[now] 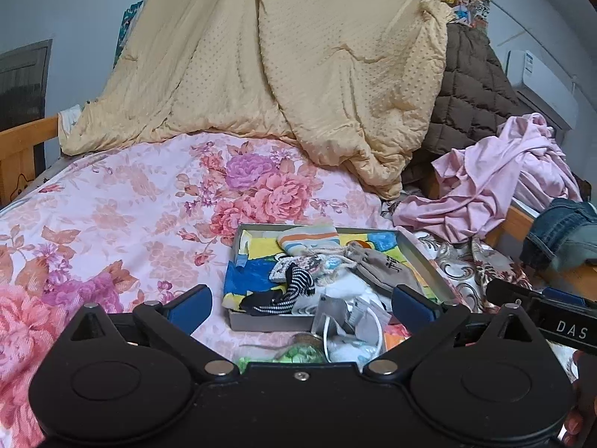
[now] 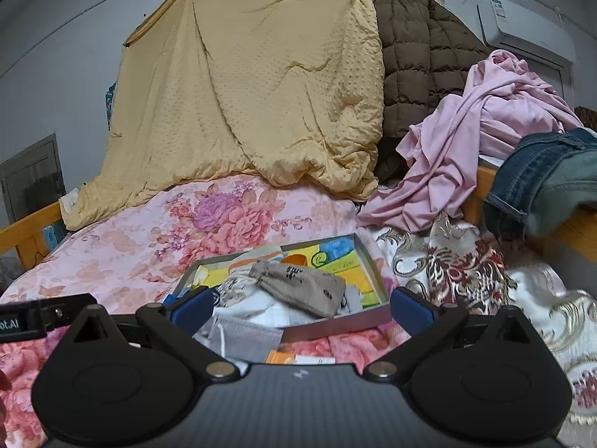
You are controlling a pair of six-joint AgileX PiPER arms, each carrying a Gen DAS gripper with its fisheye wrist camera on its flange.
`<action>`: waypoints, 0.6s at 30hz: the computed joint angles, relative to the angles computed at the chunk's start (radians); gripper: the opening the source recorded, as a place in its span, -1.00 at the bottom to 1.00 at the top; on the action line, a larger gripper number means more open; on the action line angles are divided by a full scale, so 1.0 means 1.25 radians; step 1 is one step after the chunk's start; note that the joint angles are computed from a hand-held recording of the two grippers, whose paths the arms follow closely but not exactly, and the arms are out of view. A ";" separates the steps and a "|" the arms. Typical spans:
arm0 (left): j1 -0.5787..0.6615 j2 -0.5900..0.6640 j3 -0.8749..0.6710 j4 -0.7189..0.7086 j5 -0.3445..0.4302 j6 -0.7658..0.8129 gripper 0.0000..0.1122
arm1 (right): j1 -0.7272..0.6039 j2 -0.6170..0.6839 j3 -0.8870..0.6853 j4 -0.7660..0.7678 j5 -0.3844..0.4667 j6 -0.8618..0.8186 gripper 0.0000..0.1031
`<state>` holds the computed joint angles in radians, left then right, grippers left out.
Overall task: Organize soft objects
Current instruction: 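Withdraw both tools from the tray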
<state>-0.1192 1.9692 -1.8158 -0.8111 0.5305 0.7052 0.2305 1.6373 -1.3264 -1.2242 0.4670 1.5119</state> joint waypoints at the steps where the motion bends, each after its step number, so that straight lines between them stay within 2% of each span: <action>1: 0.003 -0.014 0.026 -0.023 -0.006 0.028 0.82 | 0.008 -0.008 0.007 0.009 0.009 -0.004 0.99; 8: 0.024 -0.101 0.201 -0.189 -0.034 0.237 0.82 | 0.070 -0.061 0.058 0.075 0.069 -0.020 0.99; 14: 0.046 -0.137 0.274 -0.248 -0.029 0.313 0.82 | 0.122 -0.075 0.077 0.094 0.157 -0.005 0.99; 18: 0.063 -0.158 0.329 -0.292 -0.030 0.380 0.82 | 0.162 -0.043 0.035 0.133 0.272 -0.062 0.99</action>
<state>-0.0410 1.7717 -1.4048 -1.1758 0.4928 1.1807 0.4324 1.5840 -1.2826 -1.0576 0.8068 1.4349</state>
